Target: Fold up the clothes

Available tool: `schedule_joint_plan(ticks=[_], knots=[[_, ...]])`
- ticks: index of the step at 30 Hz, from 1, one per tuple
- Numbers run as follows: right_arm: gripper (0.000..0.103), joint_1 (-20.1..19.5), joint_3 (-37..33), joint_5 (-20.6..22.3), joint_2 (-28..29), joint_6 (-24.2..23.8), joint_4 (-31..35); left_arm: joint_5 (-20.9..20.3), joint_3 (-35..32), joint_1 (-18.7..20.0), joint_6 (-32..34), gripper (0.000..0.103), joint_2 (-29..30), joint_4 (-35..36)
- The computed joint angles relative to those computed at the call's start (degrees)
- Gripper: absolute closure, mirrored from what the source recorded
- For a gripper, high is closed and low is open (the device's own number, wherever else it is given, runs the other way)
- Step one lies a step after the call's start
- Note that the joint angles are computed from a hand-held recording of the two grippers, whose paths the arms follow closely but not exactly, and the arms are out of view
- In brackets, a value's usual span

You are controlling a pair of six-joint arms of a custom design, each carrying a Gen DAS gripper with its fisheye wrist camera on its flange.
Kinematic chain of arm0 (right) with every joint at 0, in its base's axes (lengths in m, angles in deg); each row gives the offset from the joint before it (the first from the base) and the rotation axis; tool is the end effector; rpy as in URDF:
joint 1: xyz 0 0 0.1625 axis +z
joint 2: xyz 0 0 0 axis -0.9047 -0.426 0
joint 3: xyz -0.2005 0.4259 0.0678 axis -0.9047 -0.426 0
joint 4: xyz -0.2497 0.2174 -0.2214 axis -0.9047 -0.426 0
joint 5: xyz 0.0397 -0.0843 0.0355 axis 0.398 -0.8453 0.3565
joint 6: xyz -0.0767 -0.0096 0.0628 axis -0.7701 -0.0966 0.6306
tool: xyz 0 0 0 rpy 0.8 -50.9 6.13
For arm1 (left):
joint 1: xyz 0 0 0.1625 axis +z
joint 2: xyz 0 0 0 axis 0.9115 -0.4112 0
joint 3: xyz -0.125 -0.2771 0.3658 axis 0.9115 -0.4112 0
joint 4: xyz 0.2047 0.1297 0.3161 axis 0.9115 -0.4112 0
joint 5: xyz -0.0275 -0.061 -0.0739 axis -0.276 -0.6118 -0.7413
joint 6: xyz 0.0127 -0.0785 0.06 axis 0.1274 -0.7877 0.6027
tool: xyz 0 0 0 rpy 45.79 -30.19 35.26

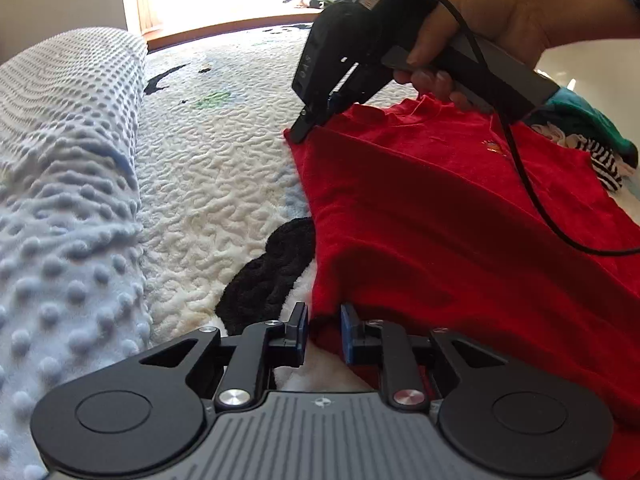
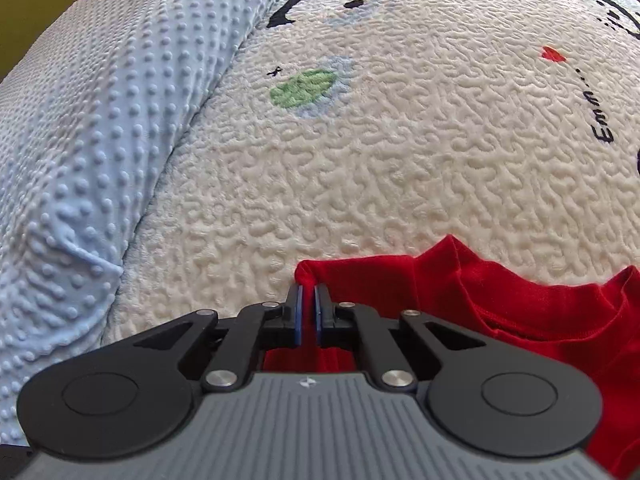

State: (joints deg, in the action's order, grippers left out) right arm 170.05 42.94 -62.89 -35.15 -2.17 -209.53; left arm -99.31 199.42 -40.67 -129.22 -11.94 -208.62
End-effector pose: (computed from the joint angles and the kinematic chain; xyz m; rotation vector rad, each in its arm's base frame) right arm 0.2920 -0.6638 0.1340 1.1071 -2.6523 -0.0287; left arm -0.3118 -0.3824 0.1471 0.2047 2.2310 -0.8449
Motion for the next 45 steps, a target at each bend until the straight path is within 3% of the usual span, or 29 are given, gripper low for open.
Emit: schedule_joint_plan(ticks=[2, 5, 6, 8, 10, 13, 18, 23, 26, 30, 31, 33, 41, 45], knots=[[0.094, -0.3, 0.5, 0.3, -0.3, 1.5, -1.1, -0.6, 0.3, 0.2, -3.7, 0.056, -1.5, 1.3], [0.078, -0.5, 1.4, -0.3, -2.2, 2.3, -4.6, -0.7, -0.5, -0.4, -8.1, 0.058, -3.3, 5.9], [0.077, -0.6, 2.8, -0.3, -3.7, 0.8, -8.2, -0.3, -1.4, -1.1, -9.9, 0.063, -3.8, 9.8], [0.077, -1.5, 6.6, 1.0, -8.4, -5.1, -13.5, 0.0, -2.5, -2.6, -11.5, 0.062, -4.9, 14.4], [0.077, -3.0, 10.0, 2.0, -14.5, -9.3, -11.8, -0.1, -2.8, -4.4, -11.8, 0.06, -5.8, 14.9], [0.077, -6.7, 16.1, 3.3, -26.1, -12.2, -3.0, -3.2, -2.6, -6.8, -6.5, 0.055, -5.3, 7.1], [0.077, -14.4, 25.1, 1.6, -42.3, -6.6, 11.3, -12.9, -1.3, -6.9, -1.7, 0.053, 0.2, -12.3], [0.077, -21.5, 29.6, 1.5, -50.2, -5.3, 17.2, -17.8, -0.1, -6.2, -2.3, 0.053, 5.4, -25.3], [0.073, -23.4, 30.2, 1.5, -50.9, -5.6, 18.8, -20.4, 1.3, -5.4, -3.7, 0.052, 7.3, -31.5], [0.079, -27.0, 28.4, 8.3, -50.9, -3.0, 24.1, -22.9, 2.9, -5.3, -7.7, 0.051, 8.3, -35.8], [0.092, -27.0, 28.4, 8.3, -50.8, -3.0, 23.7, -23.2, 3.2, -5.3, -8.5, 0.051, 8.5, -36.4], [0.095, -25.3, 28.1, 5.8, -50.5, -4.8, 22.1, -23.3, 3.0, -5.2, -9.7, 0.051, 9.0, -36.1], [0.095, -22.9, 19.7, 7.5, -49.6, -12.1, 22.2, -21.8, 1.5, -5.6, -11.6, 0.048, 10.0, -32.9], [0.095, -24.0, 22.3, 3.2, -46.7, -10.7, 16.5, -20.3, 1.0, -5.7, -11.8, 0.048, 9.8, -31.1]])
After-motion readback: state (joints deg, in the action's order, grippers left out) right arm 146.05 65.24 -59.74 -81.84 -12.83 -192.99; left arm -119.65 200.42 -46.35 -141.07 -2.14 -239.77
